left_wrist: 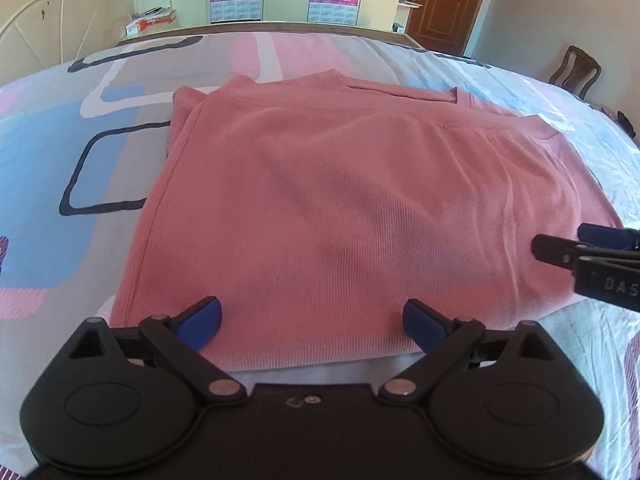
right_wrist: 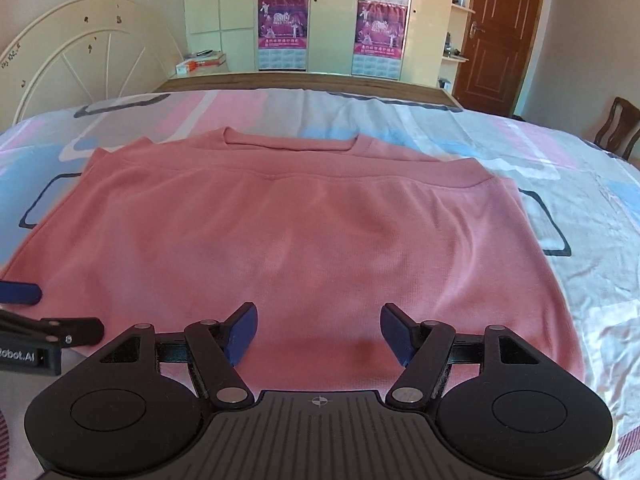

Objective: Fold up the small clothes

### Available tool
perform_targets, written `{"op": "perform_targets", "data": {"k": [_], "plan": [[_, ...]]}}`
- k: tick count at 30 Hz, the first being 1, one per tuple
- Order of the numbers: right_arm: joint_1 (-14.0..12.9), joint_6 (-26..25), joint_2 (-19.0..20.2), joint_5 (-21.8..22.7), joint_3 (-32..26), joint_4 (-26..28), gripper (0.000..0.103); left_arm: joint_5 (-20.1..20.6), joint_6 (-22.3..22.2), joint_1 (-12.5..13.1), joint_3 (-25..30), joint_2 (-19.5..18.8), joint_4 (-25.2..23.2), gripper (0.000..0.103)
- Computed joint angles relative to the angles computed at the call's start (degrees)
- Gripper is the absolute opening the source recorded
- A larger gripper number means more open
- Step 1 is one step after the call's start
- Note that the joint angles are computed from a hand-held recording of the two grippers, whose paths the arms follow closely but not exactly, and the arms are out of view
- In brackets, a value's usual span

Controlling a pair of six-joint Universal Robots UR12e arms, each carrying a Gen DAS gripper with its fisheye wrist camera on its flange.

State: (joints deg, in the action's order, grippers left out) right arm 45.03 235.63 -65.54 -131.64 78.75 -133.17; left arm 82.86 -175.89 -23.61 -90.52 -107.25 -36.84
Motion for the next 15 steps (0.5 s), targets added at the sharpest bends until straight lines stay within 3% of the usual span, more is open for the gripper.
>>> {"op": "perform_targets", "data": {"k": [4, 8, 12, 15], "plan": [[-0.01, -0.25, 0.57, 0.54, -0.79, 0.99, 0.073, -0.32, 0.11, 0.26, -0.23, 0.33, -0.67, 0.097], [-0.29, -0.51, 1.16, 2.51, -2.33, 6.62, 0.074, -0.73, -0.34, 0.47, -0.54, 0.74, -1.17, 0.097], [0.05, 0.02, 0.3, 1.21, -0.75, 2.63, 0.074, -2.82, -2.32, 1.15, -1.22, 1.66, -1.79, 0.097], [0.28, -0.96, 0.12, -0.27, -0.53, 1.36, 0.075, -7.62, -6.03, 2.57, -2.48, 2.93, -2.69, 0.095]]}}
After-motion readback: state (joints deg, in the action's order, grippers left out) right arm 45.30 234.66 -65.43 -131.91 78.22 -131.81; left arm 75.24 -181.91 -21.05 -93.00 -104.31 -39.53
